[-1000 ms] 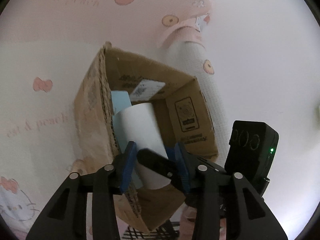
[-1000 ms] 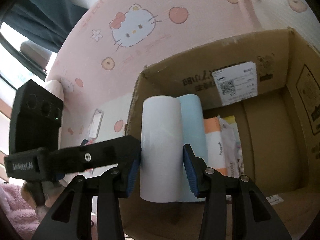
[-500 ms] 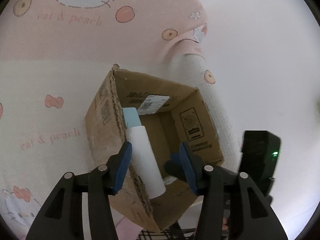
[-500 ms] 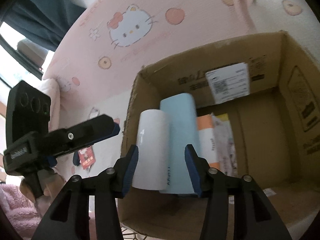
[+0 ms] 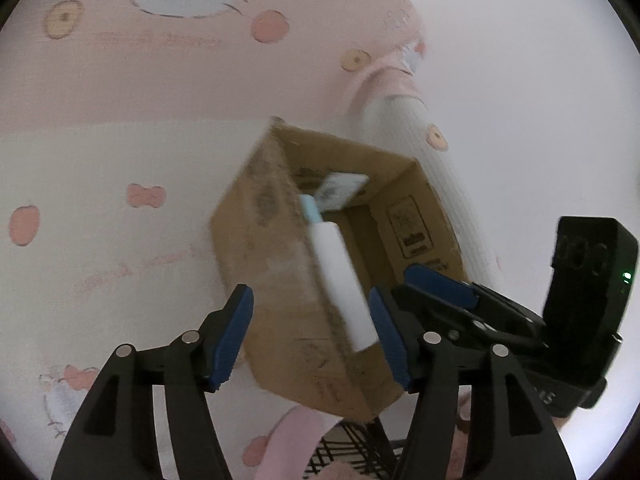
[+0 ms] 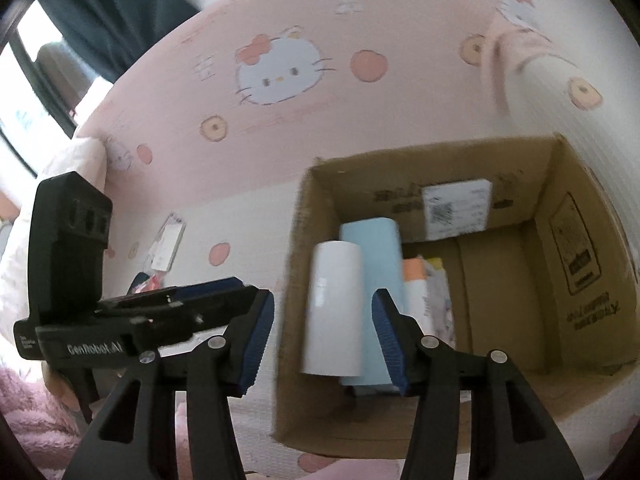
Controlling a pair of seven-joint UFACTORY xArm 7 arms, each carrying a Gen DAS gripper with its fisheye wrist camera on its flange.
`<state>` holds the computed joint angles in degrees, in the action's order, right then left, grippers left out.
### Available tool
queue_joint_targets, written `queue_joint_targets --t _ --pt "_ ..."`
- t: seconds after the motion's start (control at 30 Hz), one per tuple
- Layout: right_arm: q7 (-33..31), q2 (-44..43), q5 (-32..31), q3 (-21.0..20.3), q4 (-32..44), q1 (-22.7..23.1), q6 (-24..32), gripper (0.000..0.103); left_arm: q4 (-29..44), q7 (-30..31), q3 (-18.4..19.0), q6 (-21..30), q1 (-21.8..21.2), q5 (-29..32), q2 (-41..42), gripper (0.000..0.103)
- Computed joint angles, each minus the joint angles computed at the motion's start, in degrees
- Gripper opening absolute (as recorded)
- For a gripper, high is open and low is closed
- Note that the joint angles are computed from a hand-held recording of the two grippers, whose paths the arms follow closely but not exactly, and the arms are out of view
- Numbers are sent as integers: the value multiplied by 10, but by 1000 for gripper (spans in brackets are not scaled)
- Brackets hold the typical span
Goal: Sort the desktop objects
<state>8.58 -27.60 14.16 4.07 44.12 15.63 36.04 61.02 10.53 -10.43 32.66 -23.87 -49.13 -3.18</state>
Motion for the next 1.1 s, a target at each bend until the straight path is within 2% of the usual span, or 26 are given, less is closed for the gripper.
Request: queue_joint_targets --t 0.1,0.33,0.53,0.8,1.1 --pt "11 20 -14 20 22 5 2 56 -18 17 14 5 10 -22 -18 66" --pt "47 96 -51 59 95 24 10 56 -63 62 55 26 39 -72 -60 66" --pt "78 185 -97 87 191 49 33 56 -101 91 91 45 69 -106 -97 66" --pt "72 290 -132 99 299 93 50 56 -149 101 131 48 115 -99 -140 72" --pt "29 396 -116 102 395 132 68 57 -199 66 167 56 174 -66 -159 72"
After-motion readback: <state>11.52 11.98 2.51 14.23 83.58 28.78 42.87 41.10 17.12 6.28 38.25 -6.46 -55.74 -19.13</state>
